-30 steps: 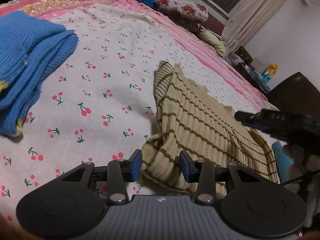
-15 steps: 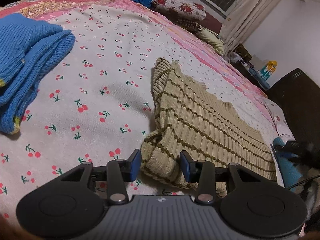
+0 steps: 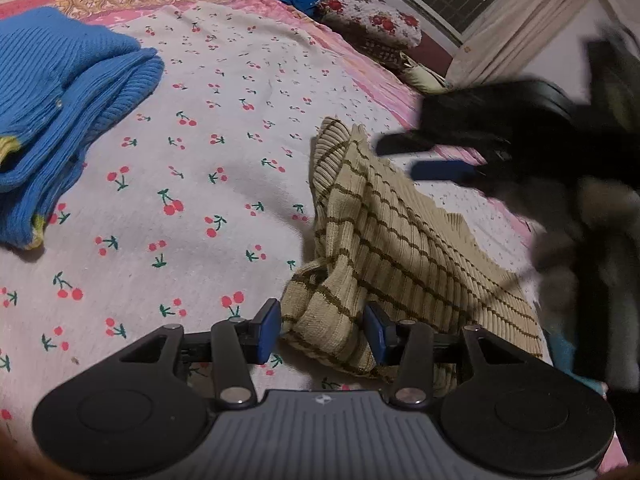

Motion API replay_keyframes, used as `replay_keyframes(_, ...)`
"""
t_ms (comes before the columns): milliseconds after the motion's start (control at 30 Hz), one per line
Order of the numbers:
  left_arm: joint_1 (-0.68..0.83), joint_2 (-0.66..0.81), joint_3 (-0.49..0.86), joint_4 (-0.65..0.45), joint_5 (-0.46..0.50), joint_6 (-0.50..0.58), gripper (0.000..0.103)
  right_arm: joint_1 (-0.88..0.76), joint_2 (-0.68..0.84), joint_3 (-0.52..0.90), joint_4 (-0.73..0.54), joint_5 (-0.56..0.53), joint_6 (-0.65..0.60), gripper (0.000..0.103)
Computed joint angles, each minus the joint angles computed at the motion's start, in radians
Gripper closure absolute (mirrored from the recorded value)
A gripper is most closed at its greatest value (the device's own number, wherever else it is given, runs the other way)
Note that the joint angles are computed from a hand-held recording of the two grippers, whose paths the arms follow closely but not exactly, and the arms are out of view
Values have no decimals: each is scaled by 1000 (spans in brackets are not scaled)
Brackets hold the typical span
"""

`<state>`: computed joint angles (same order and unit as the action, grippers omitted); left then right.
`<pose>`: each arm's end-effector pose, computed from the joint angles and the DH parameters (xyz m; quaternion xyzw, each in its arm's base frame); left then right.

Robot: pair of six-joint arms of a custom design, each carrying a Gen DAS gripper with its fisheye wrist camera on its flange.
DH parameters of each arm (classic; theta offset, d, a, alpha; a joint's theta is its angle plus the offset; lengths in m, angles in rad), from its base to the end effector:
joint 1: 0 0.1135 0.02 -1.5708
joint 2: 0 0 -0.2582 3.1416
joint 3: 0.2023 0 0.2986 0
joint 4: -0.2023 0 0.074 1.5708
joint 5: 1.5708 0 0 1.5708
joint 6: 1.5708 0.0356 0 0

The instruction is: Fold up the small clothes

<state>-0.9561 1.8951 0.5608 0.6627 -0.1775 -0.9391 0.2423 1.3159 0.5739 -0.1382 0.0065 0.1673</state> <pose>0.1865 -0.2533 0.0201 -0.0309 0.8974 -0.3049 0.3175 0.2727 0.0672 0.1254 -0.0342 0.9403 0.0658 0.3320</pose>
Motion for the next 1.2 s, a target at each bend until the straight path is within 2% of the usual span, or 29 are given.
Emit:
replay_keyframes(167, -1, 0, -5, -1, -10, -5, 51, 92, 231, 159, -35, 83, 13, 63)
replay_keyframes(267, -9, 13, -3, 8, -21, 3, 50, 132, 330, 213, -40, 137, 7, 58)
replay_keyframes(333, -20, 20, 1, 9, -40, 9, 49, 154, 371, 232, -32, 173, 1, 53)
replay_keyframes(433, -46, 26, 12, -2, -82, 16, 48, 165, 368, 225, -27, 190, -11, 52)
replay_keyframes(467, -56, 30, 16, -4, -98, 17, 48, 159, 363, 217, -21, 185, -14, 53)
replay_keyframes(533, -64, 35, 29, -12, -110, 23, 50, 147, 355, 211, -13, 179, -19, 66)
replay_keyframes(600, -69, 38, 43, -25, -120, 24, 52, 121, 329, 194, -10, 148, -17, 76)
replay_keyframes(633, -69, 40, 48, -27, -119, 26, 60, 106, 314, 187, -13, 129, -15, 84)
replay_keyframes(700, -69, 35, 51, -37, -103, 15, 70, 76, 279, 169, -18, 85, -14, 89)
replay_keyframes(833, -75, -6, 31, -23, -94, -6, 77, -5, 149, 101, -24, -31, -32, 91)
replay_keyframes(1000, -123, -58, 40, 9, -89, 0, 80, -172, -81, 15, -98, -187, -81, 91)
replay_keyframes(1200, -186, -48, 173, -31, -40, 106, 80, -481, -298, -11, -263, -395, -219, 91)
